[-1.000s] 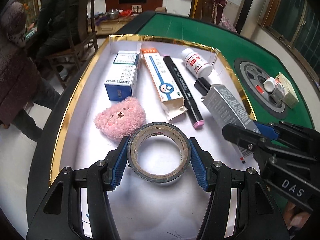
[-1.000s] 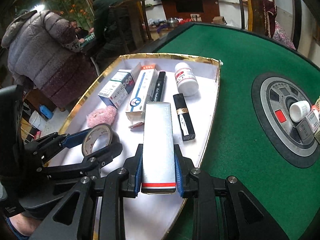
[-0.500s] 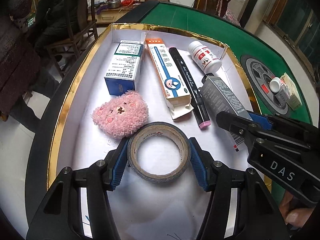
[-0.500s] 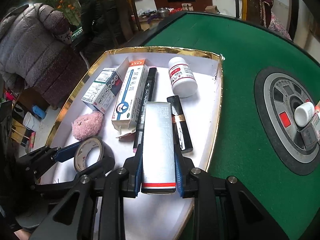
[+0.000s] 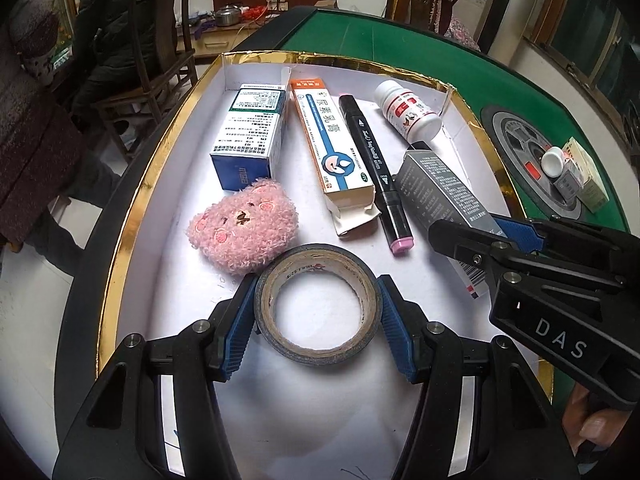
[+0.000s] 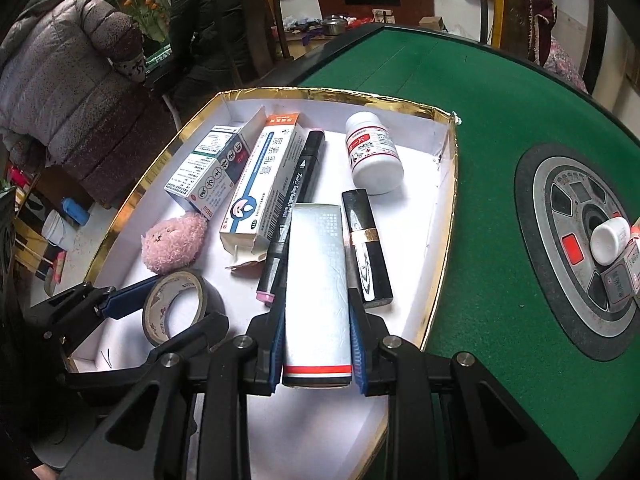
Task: Organize objects
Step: 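Lower the tape roll and white box into the tray and open both tools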
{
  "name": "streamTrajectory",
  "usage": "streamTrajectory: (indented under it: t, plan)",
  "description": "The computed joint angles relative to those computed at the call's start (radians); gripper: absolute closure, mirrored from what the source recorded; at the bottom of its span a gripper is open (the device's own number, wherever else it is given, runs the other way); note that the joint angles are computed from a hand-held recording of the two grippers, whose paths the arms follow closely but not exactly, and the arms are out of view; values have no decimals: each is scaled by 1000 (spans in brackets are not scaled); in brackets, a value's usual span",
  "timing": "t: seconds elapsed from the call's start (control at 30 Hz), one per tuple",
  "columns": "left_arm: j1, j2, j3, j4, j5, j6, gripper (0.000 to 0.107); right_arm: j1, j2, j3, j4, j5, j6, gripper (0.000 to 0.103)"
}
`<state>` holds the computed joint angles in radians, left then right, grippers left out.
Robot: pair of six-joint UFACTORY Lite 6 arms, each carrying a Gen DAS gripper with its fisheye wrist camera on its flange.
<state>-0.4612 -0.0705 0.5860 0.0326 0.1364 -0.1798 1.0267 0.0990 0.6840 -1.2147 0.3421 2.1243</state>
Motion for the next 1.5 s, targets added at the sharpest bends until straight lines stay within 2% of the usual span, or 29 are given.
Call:
streamTrajectory:
  t: [0.13, 0.27, 0.37, 0.47, 0.6, 0.7, 0.77, 0.83, 0.9, 1.03, 1.13, 1.2, 1.5]
  plan:
    - [-7, -2, -6, 107, -6, -107, 48, -24, 14, 9, -15, -20, -6, 76]
    - [1, -8, -10, 66, -9, -60, 48, -35, 19, 22, 9, -27, -43, 76]
    - [-2, -8, -10, 102, -7, -96, 48, -51, 18, 28, 39, -44, -80, 76]
    - [1, -12, -14, 78, -8, -72, 48, -75, 26, 40, 60, -59, -117, 76]
    - [3, -15, -16, 72, -3, -61, 48, -54, 5, 21, 20, -53, -51, 76]
    - [12, -18, -13, -21, 10, 37, 47, -29, -17, 10, 7, -29, -22, 76]
    - [18, -30, -21, -74, 14, 92, 47, -13, -30, 4, 11, -13, -19, 74]
    - [21, -36, -22, -88, 20, 106, 46, 2, -38, -5, 4, -4, 6, 68]
    - [15, -37, -19, -47, 29, 67, 46, 9, -36, -11, 11, -3, 13, 64]
    - [-2, -67, -37, 87, 29, -67, 46, 44, -72, -54, -32, -2, 105, 64]
    - [2, -90, -43, 68, 36, -52, 44, 59, -123, -88, -31, 16, 120, 64]
    - [6, -111, -48, 72, 39, -59, 34, 73, -155, -106, -23, 27, 120, 64]
    - [-8, -162, -55, 165, 74, -166, 34, 91, -233, -152, -36, 35, 153, 60]
